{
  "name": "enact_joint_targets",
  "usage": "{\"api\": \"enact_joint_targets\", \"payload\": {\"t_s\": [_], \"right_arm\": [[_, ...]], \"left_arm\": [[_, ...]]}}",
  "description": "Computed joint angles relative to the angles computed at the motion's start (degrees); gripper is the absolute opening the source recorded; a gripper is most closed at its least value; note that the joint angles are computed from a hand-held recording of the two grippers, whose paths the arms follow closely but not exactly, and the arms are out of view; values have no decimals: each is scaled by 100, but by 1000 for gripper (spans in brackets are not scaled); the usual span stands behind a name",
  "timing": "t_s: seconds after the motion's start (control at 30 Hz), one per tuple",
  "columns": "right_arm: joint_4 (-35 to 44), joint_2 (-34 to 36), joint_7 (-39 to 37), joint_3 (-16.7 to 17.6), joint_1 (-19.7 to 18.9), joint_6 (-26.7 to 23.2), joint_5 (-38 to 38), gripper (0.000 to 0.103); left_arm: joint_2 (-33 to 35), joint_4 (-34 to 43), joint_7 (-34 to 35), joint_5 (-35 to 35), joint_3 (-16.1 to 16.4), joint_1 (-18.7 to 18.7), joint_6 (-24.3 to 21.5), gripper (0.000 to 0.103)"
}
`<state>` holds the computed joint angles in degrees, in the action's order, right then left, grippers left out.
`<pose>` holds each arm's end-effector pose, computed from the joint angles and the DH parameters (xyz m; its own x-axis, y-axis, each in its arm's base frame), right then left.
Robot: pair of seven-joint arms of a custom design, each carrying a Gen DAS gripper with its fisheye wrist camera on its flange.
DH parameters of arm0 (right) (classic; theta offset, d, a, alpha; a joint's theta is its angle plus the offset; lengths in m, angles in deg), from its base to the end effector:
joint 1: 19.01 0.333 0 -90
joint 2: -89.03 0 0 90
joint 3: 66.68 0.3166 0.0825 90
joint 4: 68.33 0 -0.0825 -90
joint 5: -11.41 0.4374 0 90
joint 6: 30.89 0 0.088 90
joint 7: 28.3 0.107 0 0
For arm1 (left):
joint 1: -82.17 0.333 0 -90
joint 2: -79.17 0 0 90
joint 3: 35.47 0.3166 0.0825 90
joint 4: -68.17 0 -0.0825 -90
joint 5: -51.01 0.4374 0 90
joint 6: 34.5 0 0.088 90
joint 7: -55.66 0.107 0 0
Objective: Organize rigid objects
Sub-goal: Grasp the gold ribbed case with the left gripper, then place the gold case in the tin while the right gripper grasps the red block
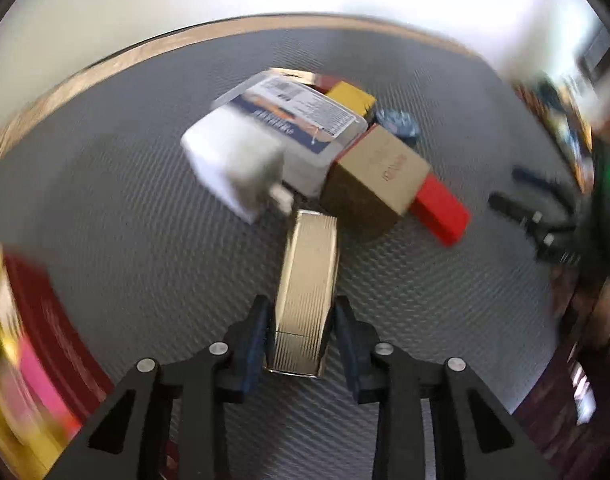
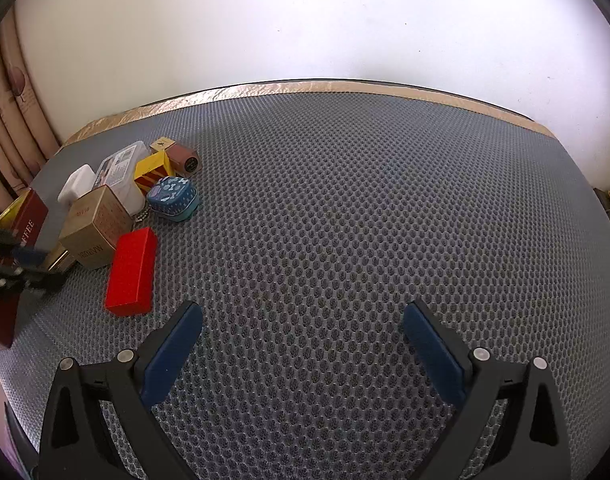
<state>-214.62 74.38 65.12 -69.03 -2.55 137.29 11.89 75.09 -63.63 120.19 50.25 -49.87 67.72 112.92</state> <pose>0.5004 0.1253 0.3975 0.1925 -0.9799 -0.0521 -0.7955 -0.1248 -0.5930 0.5037 -0.2778 0.3800 -0.0726 -0.9878 0.1376 -0.9518 0.0274 -0.3056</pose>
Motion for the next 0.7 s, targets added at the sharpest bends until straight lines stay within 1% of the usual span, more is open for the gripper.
{"api": "enact_joint_targets", "payload": {"t_s": [0.03,0.07,0.1,0.13,0.2,0.23,0.27,0.3,0.33,0.4,0.43,0.47,0.5,0.53,0.57,0.6,0.63,0.7], "right_arm": [[-20,-25,-19,-13,10,10,18,100],[-40,-47,-34,-24,19,33,33,100],[-79,-83,-54,-38,32,83,49,100],[-133,-144,-176,-176,181,153,135,100],[-201,-296,-1047,-747,864,208,917,99],[-175,-365,-1438,-1008,1196,93,1297,98],[-119,-400,-1720,-1136,1397,-75,1600,95],[-65,-410,-1917,-1177,1512,-198,1830,92],[-13,-412,-2087,-1172,1608,-285,2022,92],[50,-367,-2261,-987,1593,-306,2134,91],[68,-344,-2228,-769,1470,-310,1997,89],[121,-281,-2187,-581,1341,-347,1877,83],[241,-120,-2080,-375,1201,-376,1696,74],[341,-4,-1919,-165,1021,-458,1435,71],[407,75,-1813,-38,906,-528,1278,64],[501,175,-1721,58,820,-611,1159,60],[628,324,-1572,168,714,-680,986,58],[781,500,-1423,285,590,-773,819,54]], "left_arm": [[-199,-242,-582,97,-157,54,222,31],[-312,-390,-762,18,-114,-52,395,30],[-499,-644,-997,-180,-164,-113,718,30],[-606,-787,-1251,-140,-239,-105,893,30],[-837,-1035,-1905,205,-483,-14,1131,30],[-967,-1161,-2218,359,-609,27,1232,30],[-1043,-1251,-2289,385,-611,35,1291,30],[-1121,-1315,-2436,436,-665,60,1335,30],[-1243,-1426,-2545,428,-696,48,1394,30],[-1389,-1548,-2505,380,-627,59,1410,30],[-1529,-1615,-2647,482,-646,53,1325,30],[-1470,-1482,-2790,576,-865,223,1301,30],[-1610,-1549,-2880,606,-883,225,1263,30],[-1819,-1660,-2948,621,-881,234,1235,30],[-1937,-1695,-3121,702,-991,316,1190,30],[-2228,-1837,-3281,732,-1032,361,1089,30],[-2458,-1944,-3409,732,-1067,384,1010,30],[-2980,-2171,-3662,723,-1123,435,766,30]]}}
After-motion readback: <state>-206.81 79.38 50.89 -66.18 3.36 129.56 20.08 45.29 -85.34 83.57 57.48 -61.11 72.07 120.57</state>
